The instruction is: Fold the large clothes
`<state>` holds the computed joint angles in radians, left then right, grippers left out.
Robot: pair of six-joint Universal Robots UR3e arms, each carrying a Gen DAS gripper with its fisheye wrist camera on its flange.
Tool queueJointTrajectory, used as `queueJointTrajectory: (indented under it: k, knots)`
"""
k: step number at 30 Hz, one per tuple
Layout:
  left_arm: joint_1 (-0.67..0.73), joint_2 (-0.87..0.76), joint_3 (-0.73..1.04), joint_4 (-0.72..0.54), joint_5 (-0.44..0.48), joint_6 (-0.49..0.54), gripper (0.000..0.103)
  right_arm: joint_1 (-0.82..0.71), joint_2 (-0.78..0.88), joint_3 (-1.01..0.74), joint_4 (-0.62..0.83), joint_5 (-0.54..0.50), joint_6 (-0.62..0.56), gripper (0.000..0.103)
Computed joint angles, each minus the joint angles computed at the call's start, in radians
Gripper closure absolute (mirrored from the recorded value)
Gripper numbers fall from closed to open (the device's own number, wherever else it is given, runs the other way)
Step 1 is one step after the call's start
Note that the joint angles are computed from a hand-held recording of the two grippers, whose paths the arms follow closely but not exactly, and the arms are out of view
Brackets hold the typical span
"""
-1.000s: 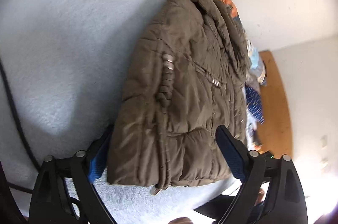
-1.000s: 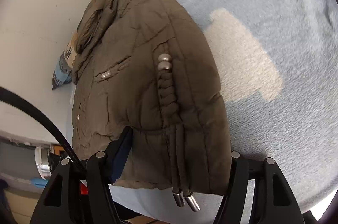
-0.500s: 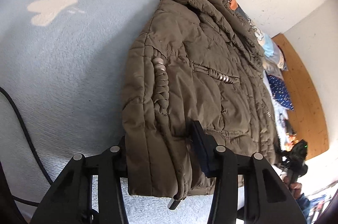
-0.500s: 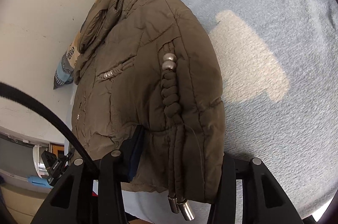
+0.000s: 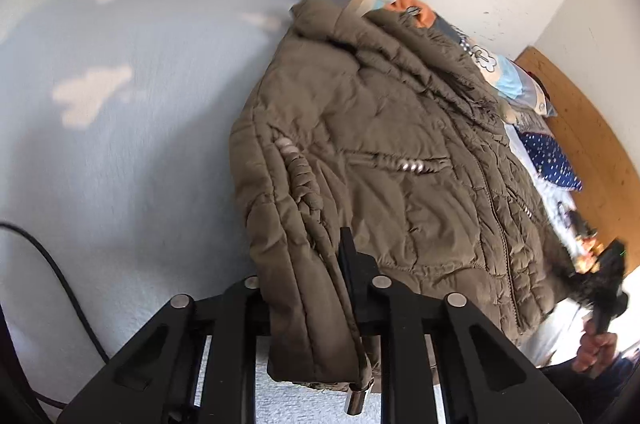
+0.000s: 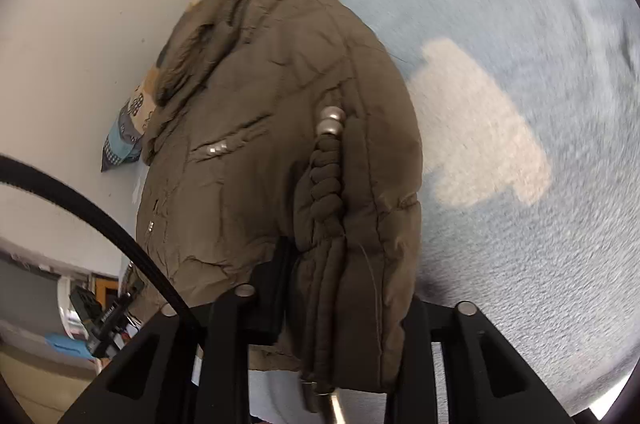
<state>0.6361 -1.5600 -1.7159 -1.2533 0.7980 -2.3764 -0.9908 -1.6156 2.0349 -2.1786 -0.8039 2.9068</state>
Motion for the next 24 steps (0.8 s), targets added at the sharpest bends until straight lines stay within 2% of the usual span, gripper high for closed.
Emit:
queueJointTrajectory:
  k: [2, 7, 11, 15, 19, 22, 24]
  knots:
    - [0.008, 0.052, -0.048, 0.056, -0.018, 0.014, 0.086, 0.009, -0.056, 0.017, -0.032, -0.003, -0.022, 0.083]
    - [0.034, 0.177, -0.161, 0.189, -0.055, 0.029, 0.086, -0.011, -0.202, 0.083, -0.094, 0.029, -0.049, 0.086]
    - [0.062, 0.248, -0.199, 0.204, -0.078, 0.052, 0.086, -0.062, -0.302, 0.114, -0.070, 0.091, -0.074, 0.087]
    - [0.050, 0.313, -0.225, 0.234, -0.042, 0.050, 0.086, -0.132, -0.400, 0.133, 0.043, 0.164, -0.127, 0.088]
    - [0.036, 0.346, -0.219, 0.239, 0.005, 0.050, 0.086, -0.141, -0.451, 0.128, 0.085, 0.202, -0.132, 0.088]
    - [0.042, 0.371, -0.198, 0.202, 0.005, 0.057, 0.086, -0.163, -0.490, 0.118, 0.152, 0.246, -0.158, 0.088]
    - [0.059, 0.385, -0.168, 0.144, -0.018, 0.072, 0.086, -0.196, -0.532, 0.105, 0.249, 0.279, -0.203, 0.088]
